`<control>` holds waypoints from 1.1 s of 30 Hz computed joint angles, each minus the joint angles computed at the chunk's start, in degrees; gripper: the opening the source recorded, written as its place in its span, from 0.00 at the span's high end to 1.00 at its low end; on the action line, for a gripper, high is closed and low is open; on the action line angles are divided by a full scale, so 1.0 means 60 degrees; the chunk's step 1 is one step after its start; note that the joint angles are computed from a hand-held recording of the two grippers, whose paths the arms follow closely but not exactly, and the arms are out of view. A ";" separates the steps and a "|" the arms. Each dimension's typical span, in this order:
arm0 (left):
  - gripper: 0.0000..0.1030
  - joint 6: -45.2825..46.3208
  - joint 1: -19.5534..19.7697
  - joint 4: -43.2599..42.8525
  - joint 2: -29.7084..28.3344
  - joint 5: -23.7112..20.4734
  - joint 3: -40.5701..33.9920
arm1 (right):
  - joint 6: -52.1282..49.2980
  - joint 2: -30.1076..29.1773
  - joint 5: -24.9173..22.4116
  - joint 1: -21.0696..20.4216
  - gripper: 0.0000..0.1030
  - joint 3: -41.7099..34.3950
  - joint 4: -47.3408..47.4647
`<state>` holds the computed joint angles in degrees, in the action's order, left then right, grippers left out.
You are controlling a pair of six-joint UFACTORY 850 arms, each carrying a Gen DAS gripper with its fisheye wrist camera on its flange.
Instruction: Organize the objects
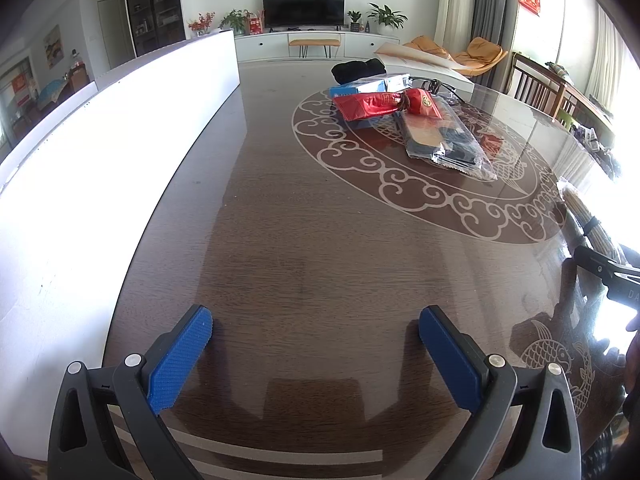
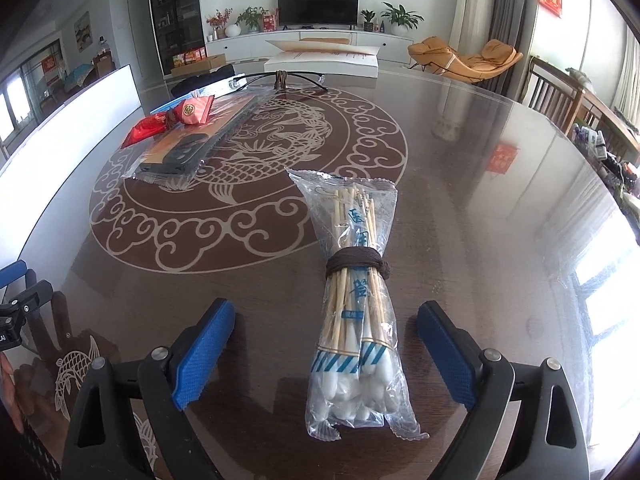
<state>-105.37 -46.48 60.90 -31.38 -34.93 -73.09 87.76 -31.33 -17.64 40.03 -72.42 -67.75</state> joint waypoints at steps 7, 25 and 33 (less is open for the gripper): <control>0.00 -0.0004 0.0003 0.0006 -0.0005 0.0004 -0.0003 | -0.0166 -0.0010 -0.0014 0.0018 0.07 -0.0027 0.0148; 0.00 0.2076 0.0272 -0.1402 0.0079 0.0552 -0.0119 | -0.0426 -0.0045 0.0082 0.0023 0.04 -0.0070 0.0333; 0.00 0.2200 0.1075 -0.0051 0.0169 0.0891 -0.0626 | -0.0466 -0.0038 0.0109 0.0017 0.04 -0.0061 0.0355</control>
